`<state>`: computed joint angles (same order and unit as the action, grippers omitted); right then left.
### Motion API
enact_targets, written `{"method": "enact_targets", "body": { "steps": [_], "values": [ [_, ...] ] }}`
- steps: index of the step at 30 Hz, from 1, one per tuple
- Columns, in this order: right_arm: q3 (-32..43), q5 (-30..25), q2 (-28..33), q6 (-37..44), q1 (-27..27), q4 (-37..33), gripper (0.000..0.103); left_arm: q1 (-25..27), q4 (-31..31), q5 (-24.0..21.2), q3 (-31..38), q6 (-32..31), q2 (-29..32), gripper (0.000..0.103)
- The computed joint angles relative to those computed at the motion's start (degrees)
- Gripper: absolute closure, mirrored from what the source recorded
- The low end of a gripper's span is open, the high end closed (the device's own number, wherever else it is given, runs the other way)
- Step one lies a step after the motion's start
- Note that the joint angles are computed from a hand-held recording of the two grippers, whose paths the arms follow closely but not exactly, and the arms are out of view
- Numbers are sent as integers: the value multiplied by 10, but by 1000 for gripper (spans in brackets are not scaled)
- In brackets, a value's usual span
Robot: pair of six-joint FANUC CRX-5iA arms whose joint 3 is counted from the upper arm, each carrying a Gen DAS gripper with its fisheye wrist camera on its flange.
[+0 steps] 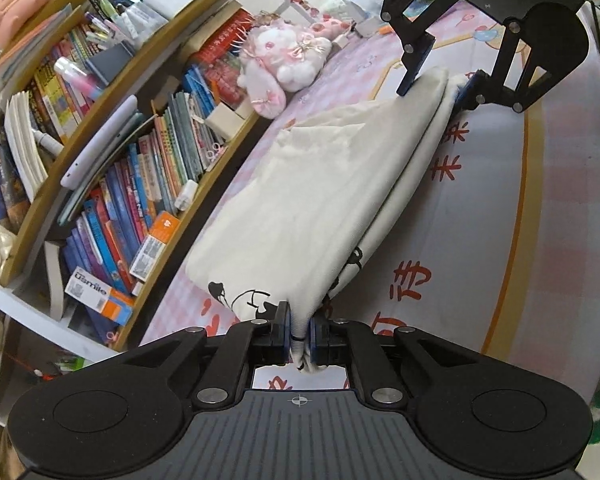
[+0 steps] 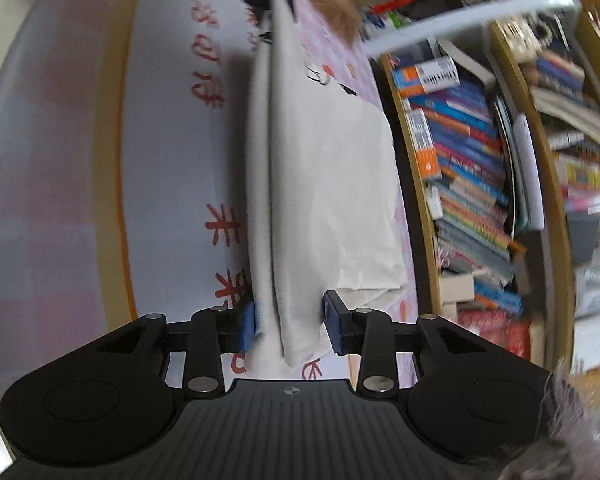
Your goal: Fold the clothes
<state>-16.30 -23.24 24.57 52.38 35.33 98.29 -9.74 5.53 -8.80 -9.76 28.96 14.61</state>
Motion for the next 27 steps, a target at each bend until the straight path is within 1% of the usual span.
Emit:
{"method": "enact_targets", "body": {
  "steps": [1,2,3,5,10,13,15,17,19,22,24,27],
  "values": [
    [-3,6,-2,10,-2,-1,78,0,3,-4,0,-7,1,94],
    [-4,7,-3,30,-1,-18,80,1,9,-9,1,-17,2,94],
    [-4,7,-4,46,0,-33,84,2,18,-12,0,-30,3,94],
    [-1,15,-5,67,2,-63,85,2,33,-23,-3,-55,3,95],
    [37,-16,-9,211,48,-290,86,10,120,-60,-22,-149,-11,95],
    [72,-55,-23,321,79,-455,86,21,175,-125,-29,-212,-29,95],
    [105,-94,-32,399,95,-567,86,31,191,-177,-28,-226,-41,95],
    [150,-148,-40,487,106,-689,86,40,202,-219,-30,-235,-54,95],
    [192,-201,-46,542,107,-781,86,49,207,-265,-30,-237,-69,95],
    [242,-273,-53,589,102,-874,86,63,214,-333,-23,-228,-84,95],
    [263,-308,-60,605,101,-911,86,71,220,-378,-13,-220,-88,95],
    [286,-348,-68,617,99,-947,86,81,220,-437,8,-212,-90,95]
  ]
}}
